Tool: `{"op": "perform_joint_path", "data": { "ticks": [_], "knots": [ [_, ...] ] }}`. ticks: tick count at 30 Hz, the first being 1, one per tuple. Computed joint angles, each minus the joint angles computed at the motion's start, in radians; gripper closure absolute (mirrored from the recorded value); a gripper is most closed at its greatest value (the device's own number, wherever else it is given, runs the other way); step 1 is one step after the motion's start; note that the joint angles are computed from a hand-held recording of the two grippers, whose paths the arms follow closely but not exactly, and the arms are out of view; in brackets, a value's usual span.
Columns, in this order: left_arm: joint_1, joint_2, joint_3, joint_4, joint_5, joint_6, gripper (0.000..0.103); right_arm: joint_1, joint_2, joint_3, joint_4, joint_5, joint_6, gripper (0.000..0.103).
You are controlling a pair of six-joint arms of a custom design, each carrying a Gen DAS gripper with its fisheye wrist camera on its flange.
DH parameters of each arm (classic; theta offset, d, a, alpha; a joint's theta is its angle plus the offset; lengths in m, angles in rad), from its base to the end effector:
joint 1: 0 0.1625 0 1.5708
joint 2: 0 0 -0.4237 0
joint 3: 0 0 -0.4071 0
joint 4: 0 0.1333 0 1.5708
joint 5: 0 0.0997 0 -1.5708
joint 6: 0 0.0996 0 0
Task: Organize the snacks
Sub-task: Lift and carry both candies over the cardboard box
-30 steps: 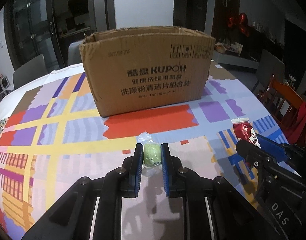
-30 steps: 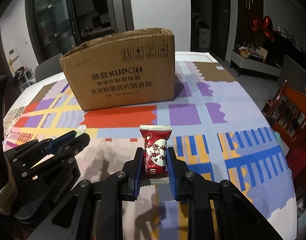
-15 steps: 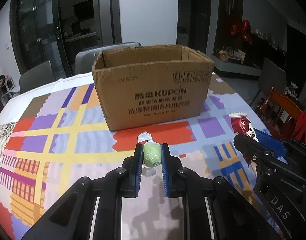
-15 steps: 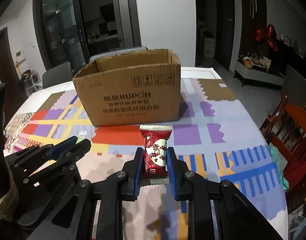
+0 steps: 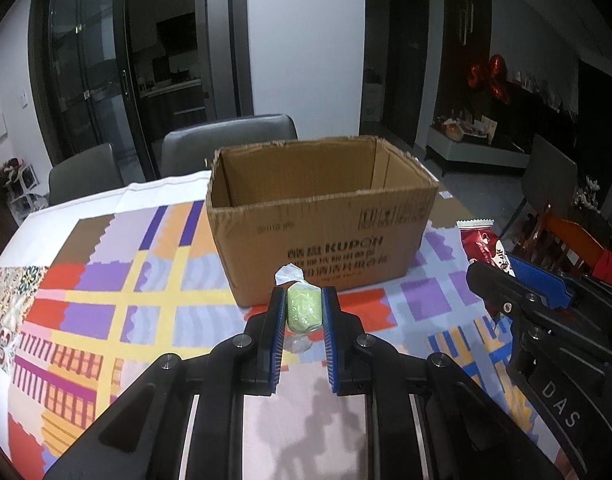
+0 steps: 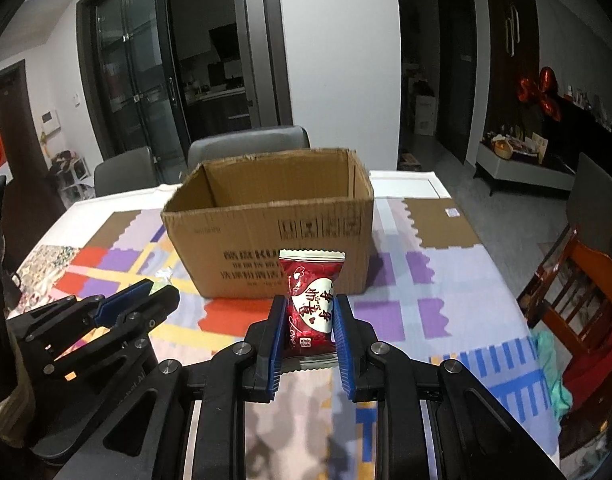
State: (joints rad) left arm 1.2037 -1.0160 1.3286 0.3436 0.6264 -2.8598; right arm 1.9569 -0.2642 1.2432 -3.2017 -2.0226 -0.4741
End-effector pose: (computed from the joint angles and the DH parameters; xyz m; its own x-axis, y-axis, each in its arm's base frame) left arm -0.0142 -0.6331 0.2828 -0.6860 -0.2150 -0.6951 0.4266 0.6551 -0.6236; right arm 0.3731 -0.6792 -0.0755 -0.6936 -0.4193 0.5858 -0.6924 0.6125 -0.3813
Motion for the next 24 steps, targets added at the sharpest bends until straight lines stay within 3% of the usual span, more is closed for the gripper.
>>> {"op": "perform_joint_path", "data": {
  "ticks": [24],
  "knots": [
    [-0.002, 0.035, -0.190, -0.006, 0.014, 0.116, 0.084, 0.026, 0.074, -0.236, 0.091, 0.038, -0.053, 0.079]
  ]
}}
